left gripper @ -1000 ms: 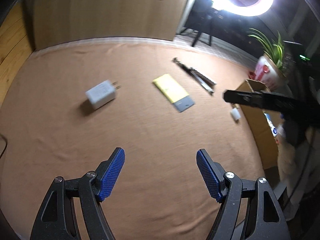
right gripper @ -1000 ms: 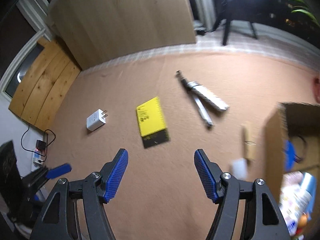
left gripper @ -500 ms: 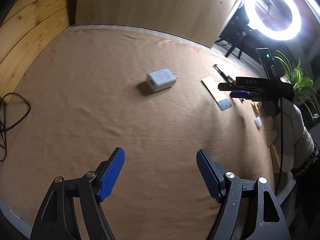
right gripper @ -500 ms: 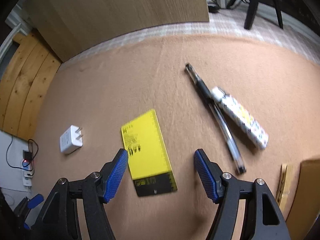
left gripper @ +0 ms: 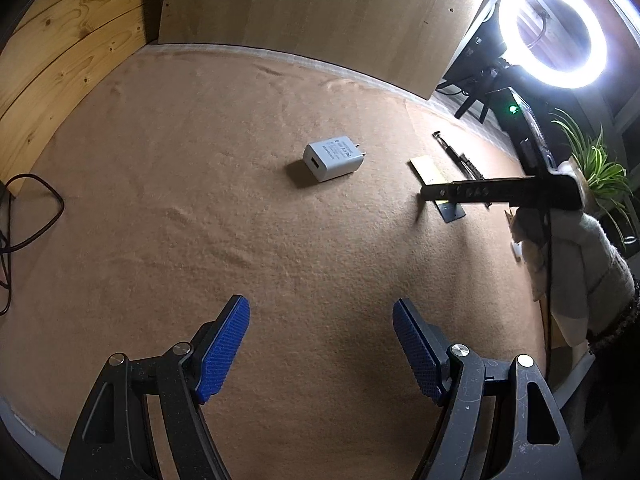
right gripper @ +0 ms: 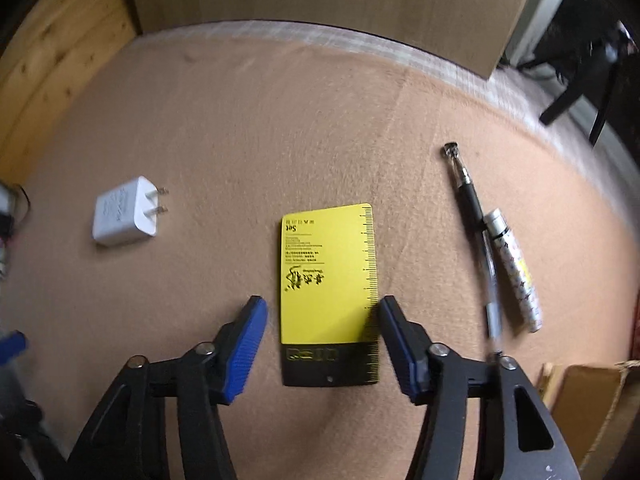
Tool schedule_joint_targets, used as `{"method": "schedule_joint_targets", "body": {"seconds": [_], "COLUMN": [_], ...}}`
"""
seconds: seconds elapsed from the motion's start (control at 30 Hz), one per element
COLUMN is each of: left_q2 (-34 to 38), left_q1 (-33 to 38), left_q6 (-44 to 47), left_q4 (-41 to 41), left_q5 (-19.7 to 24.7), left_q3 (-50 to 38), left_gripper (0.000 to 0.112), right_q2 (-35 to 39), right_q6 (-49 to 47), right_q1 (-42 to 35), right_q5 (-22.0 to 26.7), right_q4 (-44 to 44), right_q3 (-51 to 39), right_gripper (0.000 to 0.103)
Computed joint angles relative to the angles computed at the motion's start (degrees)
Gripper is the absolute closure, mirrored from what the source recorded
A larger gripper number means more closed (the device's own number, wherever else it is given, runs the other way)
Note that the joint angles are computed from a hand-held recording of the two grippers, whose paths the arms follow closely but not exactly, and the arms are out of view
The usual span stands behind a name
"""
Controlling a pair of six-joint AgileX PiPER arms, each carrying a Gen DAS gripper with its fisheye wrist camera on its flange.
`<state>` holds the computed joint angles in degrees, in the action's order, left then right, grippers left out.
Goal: Organize objects
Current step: 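Move the right tool to the yellow card and close on it, then lift the yellow card with the right tool and drop it into the box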
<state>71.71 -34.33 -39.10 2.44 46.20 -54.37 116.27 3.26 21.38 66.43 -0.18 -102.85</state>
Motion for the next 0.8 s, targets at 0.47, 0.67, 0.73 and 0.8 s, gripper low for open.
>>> {"method": "schedule_joint_targets", "body": {"seconds": [0.47,0.67,0.73,0.8], "left_q2": [2.3,4.9,6.6,8.4], "left_q1": [-2.2,-2.8,-3.7,-4.8], "left_q6": [-1.7,-0.8,-0.4,-0.2], "left_q4": [1.1,0.9,0.8,1.0], "left_q5": [-0.4,-0.5,-0.5,-0.6], "left_q3": [-2.1,-4.5,-6.3,-8.0], "left_gripper": [0.035,0.035,0.035,0.035], "right_q2": [-10.2,-23.0,-26.9,-29.5], "right_q6": [0.3,-0.8,-1.4,0.1], "right_q1": [-4.7,-8.1,-10.1,-10.6], "right_q5": [-7.7,-10.4,-10.1,-10.1], "right_q4": [7.9,8.7,9.2,8.4], "right_q3": [14.1,24.6,27.1,28.4], "right_gripper": [0.057,0.057,0.057,0.057]}}
